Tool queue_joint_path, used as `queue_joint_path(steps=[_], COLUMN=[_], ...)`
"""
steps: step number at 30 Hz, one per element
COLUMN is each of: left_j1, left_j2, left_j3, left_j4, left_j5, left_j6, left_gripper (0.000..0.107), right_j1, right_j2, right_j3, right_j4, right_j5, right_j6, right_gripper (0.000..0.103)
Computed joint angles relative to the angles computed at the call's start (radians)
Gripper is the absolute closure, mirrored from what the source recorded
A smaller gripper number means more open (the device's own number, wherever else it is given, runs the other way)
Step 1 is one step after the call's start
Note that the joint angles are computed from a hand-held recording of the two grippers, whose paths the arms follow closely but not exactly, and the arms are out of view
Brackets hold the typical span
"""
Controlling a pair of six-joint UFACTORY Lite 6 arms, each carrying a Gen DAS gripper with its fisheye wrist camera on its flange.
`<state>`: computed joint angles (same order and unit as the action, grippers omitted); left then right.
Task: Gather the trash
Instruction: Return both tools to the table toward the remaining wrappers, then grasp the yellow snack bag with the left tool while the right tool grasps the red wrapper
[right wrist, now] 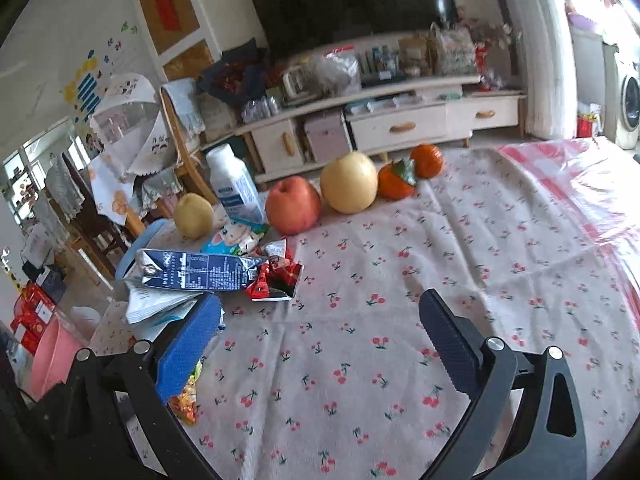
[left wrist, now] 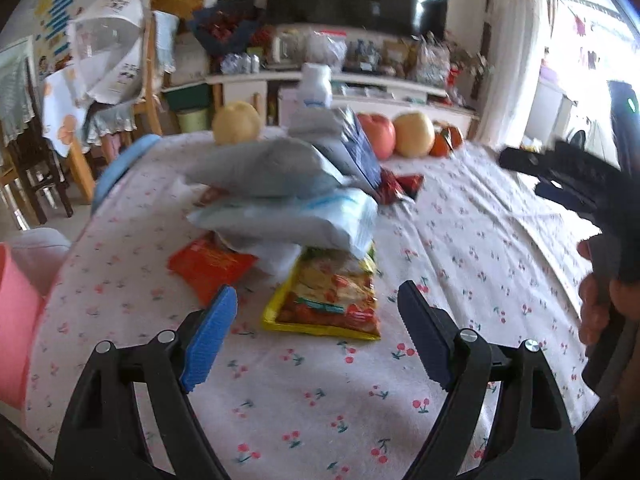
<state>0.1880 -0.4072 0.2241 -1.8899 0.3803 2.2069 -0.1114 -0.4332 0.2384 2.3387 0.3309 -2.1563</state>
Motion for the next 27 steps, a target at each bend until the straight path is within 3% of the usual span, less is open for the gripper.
queue_joint_path(steps=[4,9,10,12,15,20,27], left_j1=[-0.079,-0.129,-0.132,-0.137,-0.146,-0.147,-0.166], left_j2=[0.145,0.259,0.272,0.304,0.353,0.373,0.382], left_j3=[0.055,0.121,0.130,0.153,0.188,0.197,0.205], left_j4=[-0.221,-0.354,-0.363,-0.379,-0.424,-0.448,-0.468], left_j5=[-0.032,-0.055,-0.057,-0.064,-0.077,-0.066,-0.057], left_j6=[0.200,0.323,0.330,0.343,0.388,0.414,0.430], left_gripper=[0.024,0.025,0.025,0.026,0.029,0.034,0.042], right_j1=[0.032,0.018,0.011,0.015,0.046,0.016,0.002], right_j2=[0.220,0.416,0.449,0.491,0.557,0.732,0.841], right_j3=[0.111,0.226,0.250,0.288,0.351,0.491,0.589], right_j4=[0.088,0.037,0.000,-0.028,0.021,-0.143,-0.241], right_j5=[0.051,0.108,0.127,0.137,0.097,0.125,0.172], right_j6=[-0.117,-0.096,-0.067,-0.050,-0.110,0.048,0.154], right_gripper=[0.005,0.007,0.008,0.022,0.022,0.022,0.040])
